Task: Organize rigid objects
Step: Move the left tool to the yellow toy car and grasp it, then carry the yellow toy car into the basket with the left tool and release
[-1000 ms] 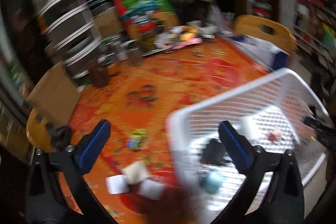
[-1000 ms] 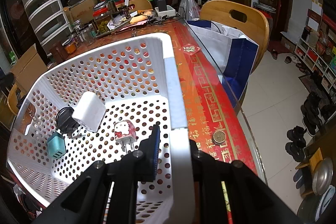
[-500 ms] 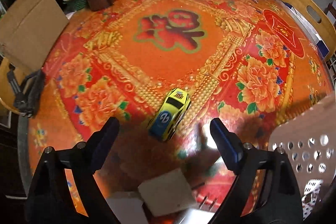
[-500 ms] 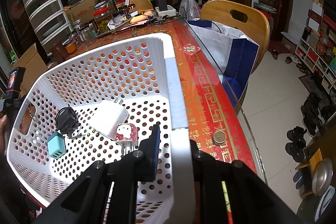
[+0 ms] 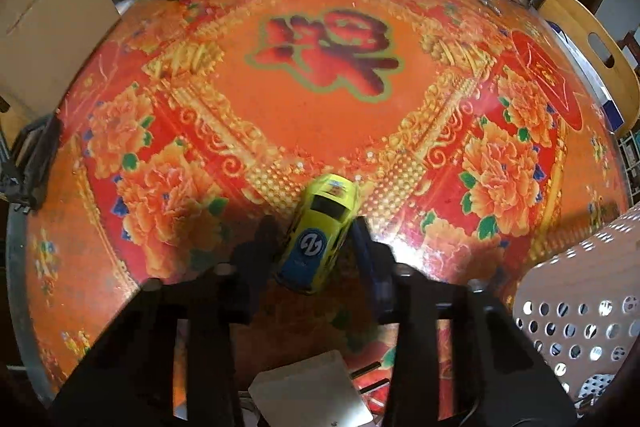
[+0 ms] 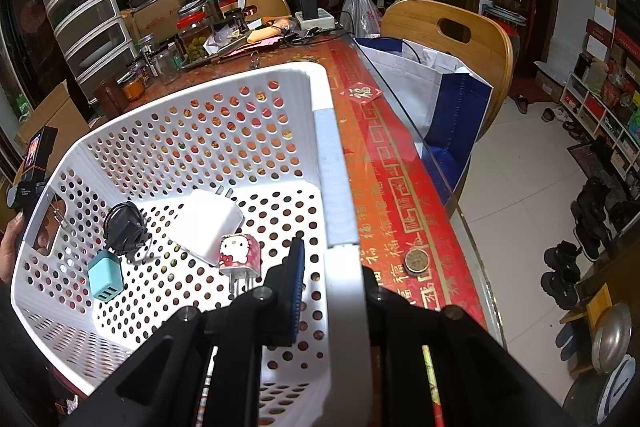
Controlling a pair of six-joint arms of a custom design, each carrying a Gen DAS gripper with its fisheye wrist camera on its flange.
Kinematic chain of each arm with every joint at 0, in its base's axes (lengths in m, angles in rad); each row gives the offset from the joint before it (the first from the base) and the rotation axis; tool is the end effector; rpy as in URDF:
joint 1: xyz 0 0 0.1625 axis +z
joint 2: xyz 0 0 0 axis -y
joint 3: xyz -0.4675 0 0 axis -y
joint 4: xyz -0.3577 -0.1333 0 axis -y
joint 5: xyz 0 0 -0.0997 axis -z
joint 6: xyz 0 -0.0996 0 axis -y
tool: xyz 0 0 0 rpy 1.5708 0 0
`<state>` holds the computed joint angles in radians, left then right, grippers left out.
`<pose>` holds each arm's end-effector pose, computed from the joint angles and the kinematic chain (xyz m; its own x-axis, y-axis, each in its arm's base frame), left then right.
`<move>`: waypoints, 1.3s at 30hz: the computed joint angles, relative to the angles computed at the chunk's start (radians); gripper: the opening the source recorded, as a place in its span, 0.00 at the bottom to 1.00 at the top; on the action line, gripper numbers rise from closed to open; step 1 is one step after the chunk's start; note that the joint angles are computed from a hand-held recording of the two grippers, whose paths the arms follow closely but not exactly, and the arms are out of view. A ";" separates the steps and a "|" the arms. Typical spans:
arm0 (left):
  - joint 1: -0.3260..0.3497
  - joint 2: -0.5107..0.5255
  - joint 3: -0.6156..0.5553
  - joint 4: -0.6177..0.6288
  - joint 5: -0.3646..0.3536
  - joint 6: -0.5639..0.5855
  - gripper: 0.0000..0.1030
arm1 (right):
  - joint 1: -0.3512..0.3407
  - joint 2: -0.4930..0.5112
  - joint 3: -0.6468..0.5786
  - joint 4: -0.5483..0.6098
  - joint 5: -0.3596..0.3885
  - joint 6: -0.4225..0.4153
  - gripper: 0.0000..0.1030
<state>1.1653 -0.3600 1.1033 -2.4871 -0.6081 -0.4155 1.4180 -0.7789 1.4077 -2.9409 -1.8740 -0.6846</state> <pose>-0.1215 -0.8281 0.0462 -0.6882 -0.2780 -0.6702 0.1211 0.8667 -0.4838 -0.0133 -0.7666 0.2777 -0.7779 -0.1941 0.5976 -0.4901 0.7826 -0.3838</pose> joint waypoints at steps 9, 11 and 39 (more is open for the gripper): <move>-0.074 0.000 0.072 -0.180 0.283 0.046 0.26 | -0.002 0.000 -0.004 0.003 0.001 -0.005 0.14; -0.089 -0.003 0.082 -0.205 0.318 0.055 0.26 | -0.003 -0.002 -0.004 0.005 0.003 -0.007 0.14; -0.299 -0.020 0.159 -0.018 0.446 -0.114 0.26 | 0.001 -0.001 0.002 -0.002 -0.002 -0.008 0.14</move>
<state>0.8664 -0.3802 1.2619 -2.5052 -0.1619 -0.5294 1.4190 -0.7797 1.4098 -2.9425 -1.8763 -0.6929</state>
